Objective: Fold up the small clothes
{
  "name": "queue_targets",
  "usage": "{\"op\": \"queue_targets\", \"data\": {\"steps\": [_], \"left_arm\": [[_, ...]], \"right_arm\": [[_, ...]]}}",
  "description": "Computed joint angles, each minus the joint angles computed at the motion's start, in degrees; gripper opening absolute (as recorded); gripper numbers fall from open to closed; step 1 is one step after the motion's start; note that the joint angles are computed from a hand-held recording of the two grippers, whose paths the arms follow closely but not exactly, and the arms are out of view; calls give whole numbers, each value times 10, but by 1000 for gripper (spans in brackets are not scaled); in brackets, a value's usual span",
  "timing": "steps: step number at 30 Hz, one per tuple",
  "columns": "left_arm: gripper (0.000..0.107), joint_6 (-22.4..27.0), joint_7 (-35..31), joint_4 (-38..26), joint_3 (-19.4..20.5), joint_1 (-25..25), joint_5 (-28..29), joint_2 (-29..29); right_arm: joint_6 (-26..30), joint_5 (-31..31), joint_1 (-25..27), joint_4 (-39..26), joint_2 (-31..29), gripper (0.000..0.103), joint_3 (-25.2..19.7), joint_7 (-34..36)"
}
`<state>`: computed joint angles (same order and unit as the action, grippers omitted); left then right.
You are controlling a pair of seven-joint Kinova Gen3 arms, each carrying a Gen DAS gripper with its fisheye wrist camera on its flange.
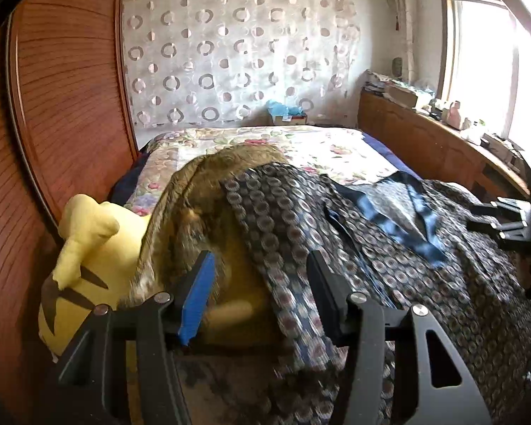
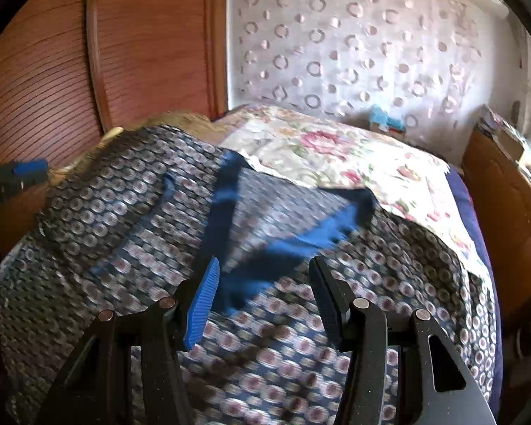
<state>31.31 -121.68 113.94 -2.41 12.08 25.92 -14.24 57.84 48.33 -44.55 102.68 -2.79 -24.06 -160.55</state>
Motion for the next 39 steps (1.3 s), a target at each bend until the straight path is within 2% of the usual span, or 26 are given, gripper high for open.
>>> {"op": "queue_targets", "data": {"steps": [4,7,11,20,28,31,33,35,39], "left_arm": [[54,23,24,-43,14,-13,-9,42],[54,32,56,-76,38,-27,-36,75],[54,49,106,-113,61,-37,-79,113],[54,106,150,-178,73,-51,-89,170],[54,159,136,-212,77,-74,-45,200],[41,169,123,-218,79,-80,-30,204],[18,174,112,-222,80,-84,-19,204],[4,167,110,-220,84,-84,-24,201],[2,114,145,-205,81,-61,-73,176]], "right_arm": [[-4,-24,16,14,-9,55,12,19],[-23,-52,36,22,-17,55,22,45],[-16,-64,51,20,-17,55,20,70],[-75,-113,93,44,-31,55,34,101],[-111,-171,131,61,-49,55,46,135],[-125,-188,146,68,-59,55,46,147],[-127,-195,154,70,-62,55,41,152],[-127,-197,160,70,-63,55,35,152],[-129,-201,168,71,-66,55,31,154]]}}
